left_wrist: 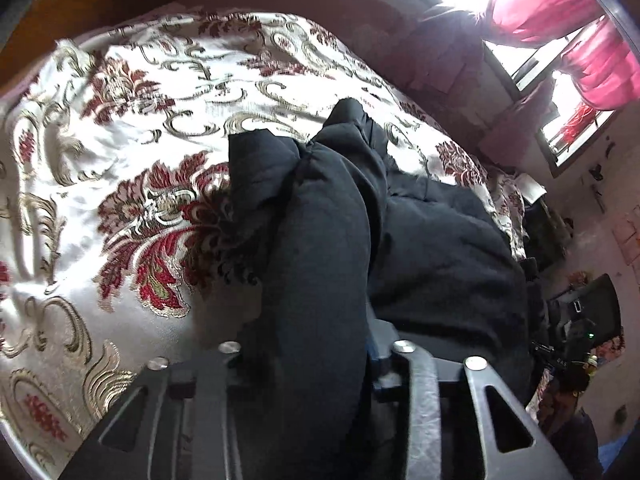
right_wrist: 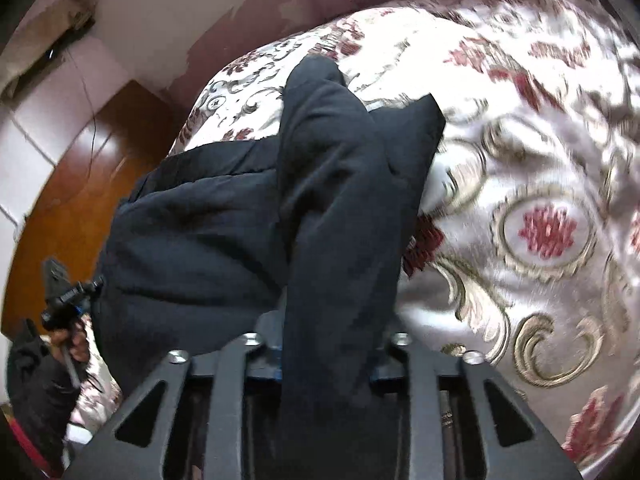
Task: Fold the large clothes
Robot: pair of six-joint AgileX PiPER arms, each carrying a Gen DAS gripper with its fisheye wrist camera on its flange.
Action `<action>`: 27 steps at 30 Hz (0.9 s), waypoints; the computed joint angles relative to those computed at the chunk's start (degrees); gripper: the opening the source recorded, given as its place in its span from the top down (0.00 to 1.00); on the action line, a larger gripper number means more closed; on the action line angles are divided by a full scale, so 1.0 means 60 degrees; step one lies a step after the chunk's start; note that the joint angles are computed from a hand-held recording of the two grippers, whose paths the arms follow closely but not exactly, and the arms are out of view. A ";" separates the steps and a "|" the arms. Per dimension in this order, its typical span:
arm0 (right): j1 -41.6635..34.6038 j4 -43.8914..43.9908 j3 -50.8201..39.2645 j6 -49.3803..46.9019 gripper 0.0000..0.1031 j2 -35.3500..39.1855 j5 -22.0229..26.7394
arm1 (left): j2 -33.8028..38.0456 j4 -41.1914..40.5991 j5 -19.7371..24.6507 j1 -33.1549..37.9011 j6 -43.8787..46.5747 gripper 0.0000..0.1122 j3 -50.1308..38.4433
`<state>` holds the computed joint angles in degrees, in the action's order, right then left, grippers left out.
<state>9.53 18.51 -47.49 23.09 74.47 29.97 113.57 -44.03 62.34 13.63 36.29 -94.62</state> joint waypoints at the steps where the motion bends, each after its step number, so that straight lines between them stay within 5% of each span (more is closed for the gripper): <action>1: 0.0274 -0.0825 -0.0362 0.0656 0.85 -0.0011 0.0270 | -0.0124 0.0053 -0.0018 -0.0035 -0.0151 0.78 -0.0025; 13: 0.0998 -0.3429 -0.2839 0.1997 0.89 -0.1568 0.3075 | -0.1931 -0.0298 0.0075 -0.0864 -0.1067 0.85 -0.0078; 20: 0.0397 -0.3996 -0.2566 0.2104 0.89 -0.3191 0.4162 | -0.2948 -0.0954 -0.0647 -0.1685 -0.0846 0.85 0.1416; 27: 0.0056 -0.4001 -0.1190 0.2175 0.89 -0.3870 0.4259 | -0.3366 -0.0806 -0.1896 -0.2402 -0.0577 0.85 0.3291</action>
